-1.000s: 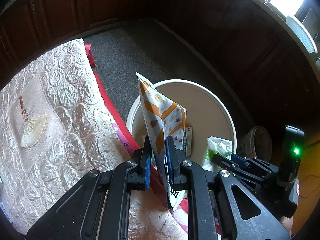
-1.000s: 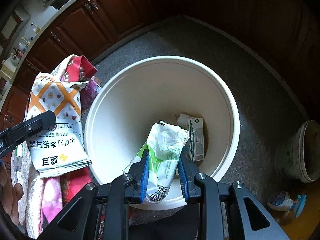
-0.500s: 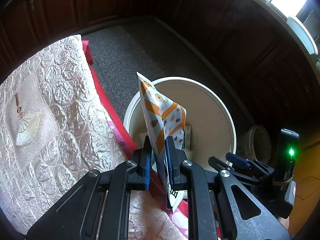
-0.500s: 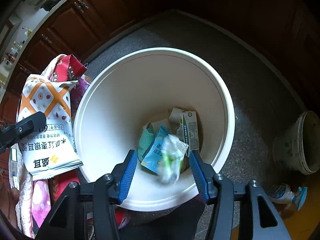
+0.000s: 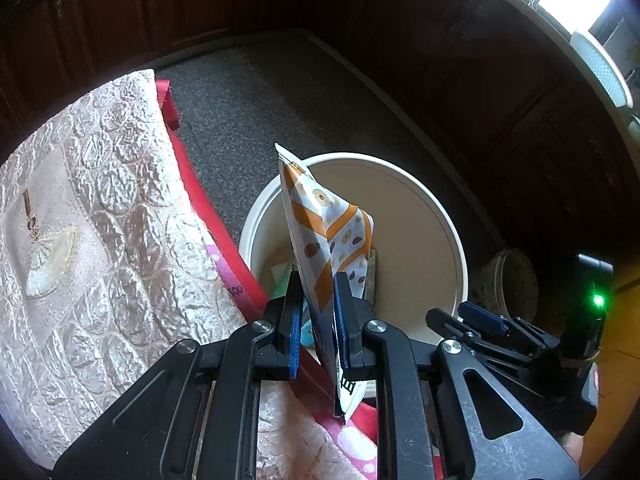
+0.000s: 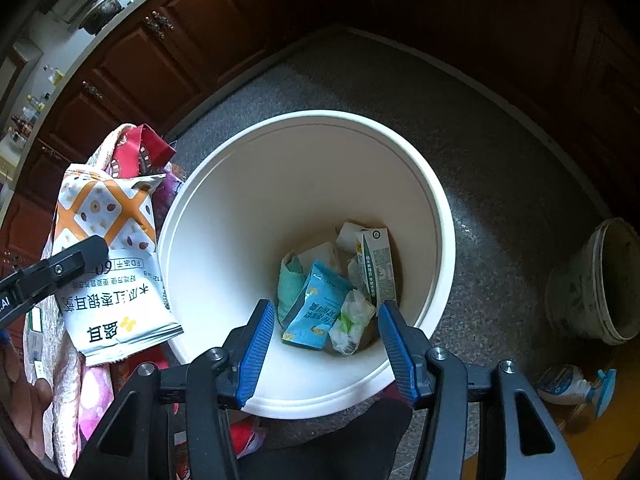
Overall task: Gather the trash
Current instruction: 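Open both tools over the white bin to drop snack bag and plastic bag, then move both open tools back over the medicine boxes on the table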
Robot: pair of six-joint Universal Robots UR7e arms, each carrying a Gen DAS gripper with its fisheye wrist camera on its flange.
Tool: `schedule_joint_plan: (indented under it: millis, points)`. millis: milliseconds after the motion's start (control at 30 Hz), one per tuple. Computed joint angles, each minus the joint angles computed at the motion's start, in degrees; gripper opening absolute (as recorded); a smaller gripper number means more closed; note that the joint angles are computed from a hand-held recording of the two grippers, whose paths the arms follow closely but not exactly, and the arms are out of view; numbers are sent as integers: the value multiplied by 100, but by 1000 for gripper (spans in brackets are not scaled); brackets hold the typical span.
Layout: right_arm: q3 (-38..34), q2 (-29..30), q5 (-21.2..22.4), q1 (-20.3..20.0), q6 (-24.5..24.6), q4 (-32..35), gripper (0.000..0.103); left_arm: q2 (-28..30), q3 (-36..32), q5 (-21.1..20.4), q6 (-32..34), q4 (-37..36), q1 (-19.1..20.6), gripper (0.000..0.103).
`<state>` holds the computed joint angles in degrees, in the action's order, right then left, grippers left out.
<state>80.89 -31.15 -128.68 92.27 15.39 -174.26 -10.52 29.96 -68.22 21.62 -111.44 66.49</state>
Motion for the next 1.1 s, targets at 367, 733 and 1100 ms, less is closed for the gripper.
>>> schedule_joint_plan:
  millis: [367, 733, 1100]
  points:
    - [45, -67, 40, -3, 34, -64, 52, 50, -55, -23, 10, 70, 34, 27]
    - [48, -59, 14, 54, -32, -68, 52, -297, 433, -1, 109, -210, 3, 28]
    - [-84, 3, -90, 243, -181, -82, 52, -935, 1361, 106, 312, -902, -32, 28]
